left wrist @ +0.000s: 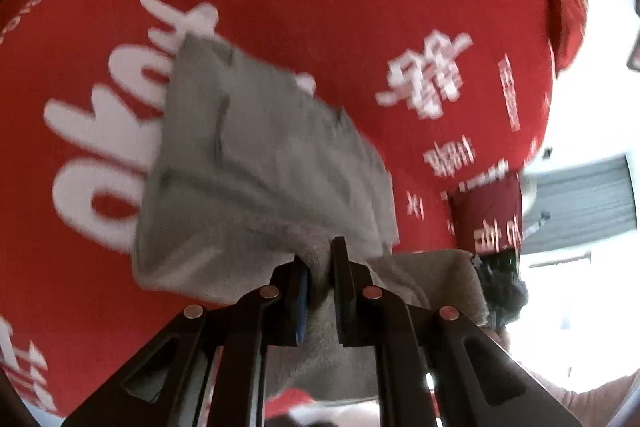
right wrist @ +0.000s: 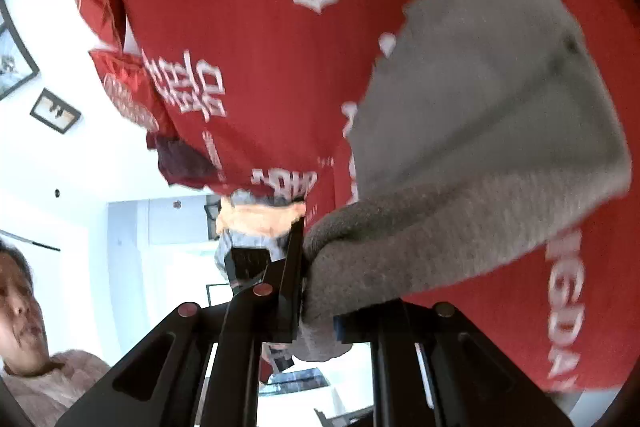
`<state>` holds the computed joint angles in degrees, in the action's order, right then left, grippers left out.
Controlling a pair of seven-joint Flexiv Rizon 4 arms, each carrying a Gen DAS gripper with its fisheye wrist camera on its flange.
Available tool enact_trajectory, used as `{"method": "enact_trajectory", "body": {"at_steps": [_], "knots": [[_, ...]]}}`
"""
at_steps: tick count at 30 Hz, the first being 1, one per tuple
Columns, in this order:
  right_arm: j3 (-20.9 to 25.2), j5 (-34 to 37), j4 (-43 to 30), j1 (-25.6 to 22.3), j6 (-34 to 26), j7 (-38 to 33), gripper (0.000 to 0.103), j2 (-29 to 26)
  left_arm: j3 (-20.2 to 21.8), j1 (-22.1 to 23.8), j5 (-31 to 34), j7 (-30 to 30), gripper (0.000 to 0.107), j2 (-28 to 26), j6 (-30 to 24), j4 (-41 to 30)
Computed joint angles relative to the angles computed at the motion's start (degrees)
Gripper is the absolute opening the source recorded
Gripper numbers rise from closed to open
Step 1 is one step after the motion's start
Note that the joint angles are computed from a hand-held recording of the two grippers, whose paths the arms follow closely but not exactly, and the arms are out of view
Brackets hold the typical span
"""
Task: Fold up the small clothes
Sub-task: 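Carry the held hem over the body toward the collar with both grippers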
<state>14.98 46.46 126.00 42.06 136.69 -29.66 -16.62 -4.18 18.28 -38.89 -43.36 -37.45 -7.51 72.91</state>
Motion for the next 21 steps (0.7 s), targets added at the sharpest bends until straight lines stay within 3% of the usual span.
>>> {"method": "enact_trajectory", "body": {"at_steps": [3, 9, 14, 16, 21], "knots": [[-0.2, -5.9, 2.8, -5.9, 0.1, 6.6, 0.013, -0.9, -0.4, -2.7, -0.2, -3.5, 0.011, -3.2, 6.3, -2.0], [1.1, -27.6, 9.2, -21.1, -2.8, 27.1, 0.014, -8.2, 0.1, -7.4, 7.2, -11.6, 0.011, -10.3, 14.6, -7.3], [2.3, -39.9, 11.0, -27.9, 0.5, 36.6, 0.028, -13.5, -0.8, -7.3, 9.7, -13.9, 0.011, -10.7, 14.8, -8.0], [1.5, -44.5, 12.3, -28.8, 0.9, 37.0, 0.048, -12.6, -0.8, -7.1, 10.8, -12.6, 0.011, -9.4, 13.9, -7.7], [1.0, -56.1, 14.5, -31.1, -3.7, 38.9, 0.05, -8.0, -0.7, -6.6, 13.3, -8.7, 0.011, -6.9, 7.9, -8.0]]}}
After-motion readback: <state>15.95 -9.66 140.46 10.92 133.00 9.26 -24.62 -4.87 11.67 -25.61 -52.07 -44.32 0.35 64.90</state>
